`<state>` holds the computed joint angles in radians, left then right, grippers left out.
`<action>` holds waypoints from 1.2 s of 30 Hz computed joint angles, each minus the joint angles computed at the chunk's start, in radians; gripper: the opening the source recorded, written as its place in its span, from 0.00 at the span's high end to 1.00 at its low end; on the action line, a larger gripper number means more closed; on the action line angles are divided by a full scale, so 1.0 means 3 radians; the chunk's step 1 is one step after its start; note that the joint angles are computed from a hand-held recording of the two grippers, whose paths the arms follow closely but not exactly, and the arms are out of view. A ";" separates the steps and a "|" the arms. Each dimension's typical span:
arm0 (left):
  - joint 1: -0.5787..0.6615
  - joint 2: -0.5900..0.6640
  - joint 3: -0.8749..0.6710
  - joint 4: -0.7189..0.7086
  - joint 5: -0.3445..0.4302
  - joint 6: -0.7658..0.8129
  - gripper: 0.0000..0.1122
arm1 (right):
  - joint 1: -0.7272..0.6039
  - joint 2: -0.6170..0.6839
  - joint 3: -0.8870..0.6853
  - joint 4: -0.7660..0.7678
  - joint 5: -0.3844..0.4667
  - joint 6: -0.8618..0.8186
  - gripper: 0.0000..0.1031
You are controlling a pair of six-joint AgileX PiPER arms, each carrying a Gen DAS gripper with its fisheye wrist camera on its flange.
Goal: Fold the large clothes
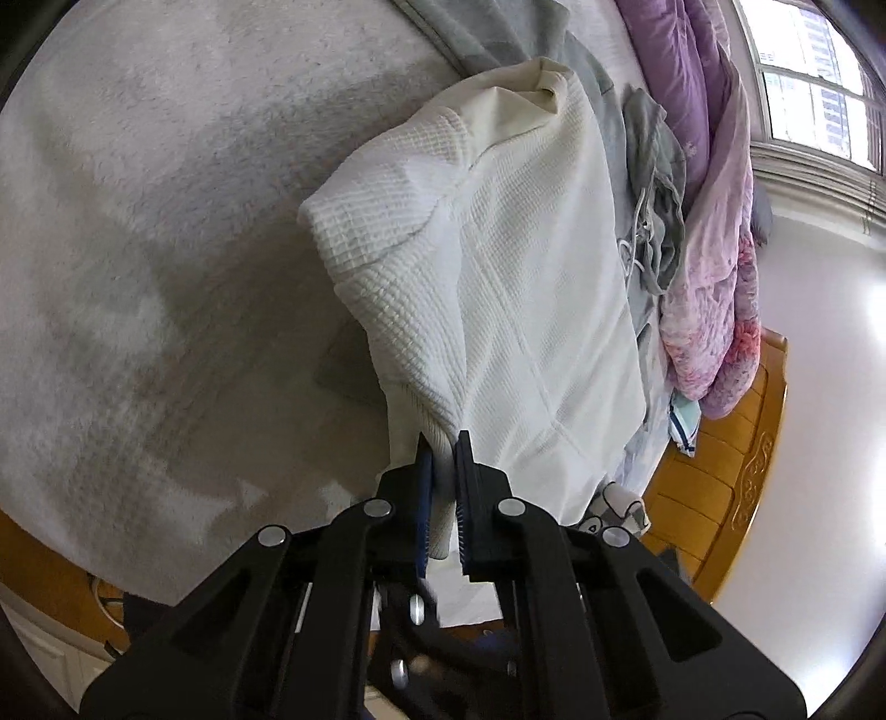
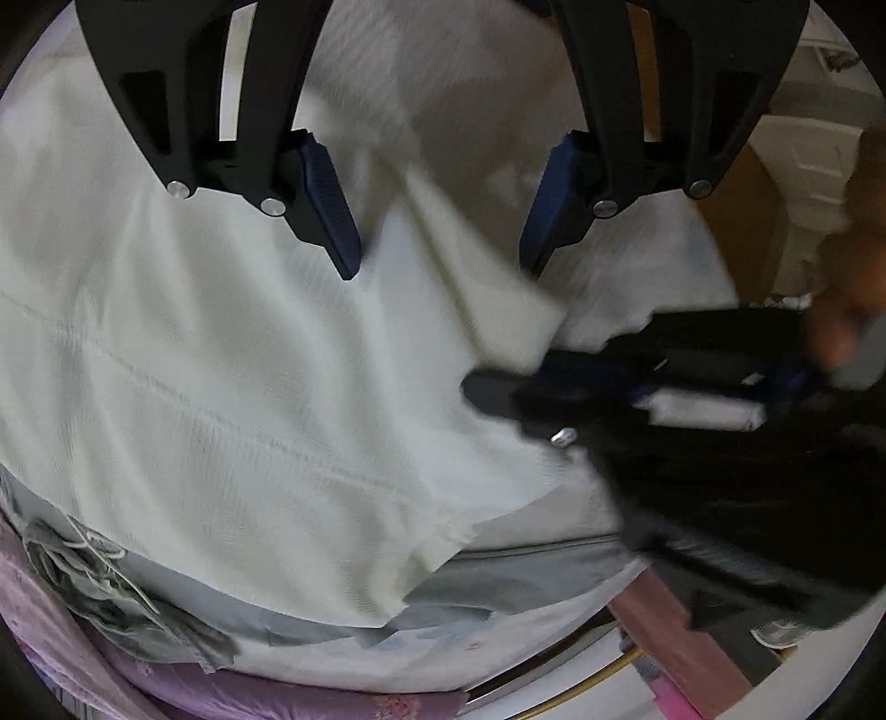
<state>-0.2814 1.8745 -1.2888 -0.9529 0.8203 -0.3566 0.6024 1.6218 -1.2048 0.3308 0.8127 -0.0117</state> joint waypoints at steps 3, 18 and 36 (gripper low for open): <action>0.0038 0.0006 0.0036 -0.0088 0.0018 0.0073 0.94 | 0.0059 0.0158 -0.0078 -0.0168 -0.0111 0.0039 0.45; 0.0352 -0.0543 0.0285 0.0625 -0.0243 -0.0519 0.36 | -0.1073 0.0024 0.0158 0.1554 0.0230 -0.0380 0.86; -0.0636 0.1549 -0.3369 0.1931 0.0795 -0.1851 0.47 | -0.2666 -0.0225 0.0222 0.2530 0.1267 -0.0814 0.92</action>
